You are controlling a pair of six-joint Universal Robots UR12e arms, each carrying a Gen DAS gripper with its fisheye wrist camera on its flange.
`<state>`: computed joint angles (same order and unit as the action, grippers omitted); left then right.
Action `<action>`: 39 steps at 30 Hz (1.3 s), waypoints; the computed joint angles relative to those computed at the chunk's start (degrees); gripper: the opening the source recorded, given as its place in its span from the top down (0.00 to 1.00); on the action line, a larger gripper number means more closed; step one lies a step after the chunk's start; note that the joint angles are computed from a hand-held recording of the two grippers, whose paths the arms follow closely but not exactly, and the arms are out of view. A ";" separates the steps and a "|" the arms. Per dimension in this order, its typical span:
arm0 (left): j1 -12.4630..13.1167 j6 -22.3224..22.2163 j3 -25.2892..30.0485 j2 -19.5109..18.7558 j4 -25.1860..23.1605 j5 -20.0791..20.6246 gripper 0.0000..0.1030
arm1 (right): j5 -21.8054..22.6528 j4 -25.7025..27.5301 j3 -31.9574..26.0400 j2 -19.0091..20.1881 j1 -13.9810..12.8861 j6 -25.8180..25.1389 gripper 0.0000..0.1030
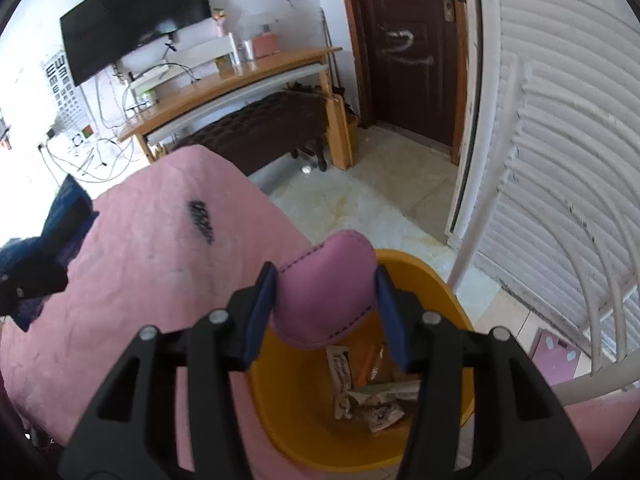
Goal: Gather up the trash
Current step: 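Carry both items to the yellow bin and open both grippers over it, then move both grippers back over the table toward the remaining trash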
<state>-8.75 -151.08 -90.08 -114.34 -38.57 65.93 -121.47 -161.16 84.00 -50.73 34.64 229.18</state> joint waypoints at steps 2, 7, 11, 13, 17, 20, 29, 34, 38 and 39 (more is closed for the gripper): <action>-1.04 0.33 0.86 -0.55 -1.37 0.39 0.85 | 0.89 -0.40 0.90 -0.12 -0.40 0.87 0.53; -3.67 0.79 3.84 -2.60 -5.57 1.15 0.85 | 3.67 -0.91 3.20 -0.20 -1.55 3.64 0.53; -5.23 0.71 5.78 -4.31 -7.87 1.45 0.85 | 5.84 -0.90 4.55 -0.07 -2.35 5.61 0.52; -5.77 0.93 6.22 -4.80 -8.12 1.66 0.85 | 6.39 -1.28 5.45 -0.20 -2.60 6.33 0.47; -6.83 0.02 8.04 -6.29 -9.76 1.94 0.82 | 6.50 -2.52 6.81 -0.48 -2.95 7.89 0.38; -7.25 -0.88 8.82 -6.85 -10.73 2.35 0.49 | 6.43 -2.96 7.35 -0.53 -3.01 8.52 0.38; -6.56 -2.29 7.55 -5.73 -9.33 0.91 0.29 | 4.74 -2.59 8.50 -1.41 -2.95 10.64 0.38; -5.74 -2.93 6.51 -4.62 -7.33 0.53 0.28 | 3.63 -2.58 8.15 -1.68 -2.59 9.92 0.38; -4.67 -3.53 5.46 -3.31 -5.56 -0.80 0.28 | 2.02 -1.17 6.54 -1.36 -1.88 8.10 0.37; -4.44 -3.51 5.12 -2.94 -4.79 -0.79 0.28 | 1.81 -1.06 6.34 -1.37 -1.81 7.73 0.37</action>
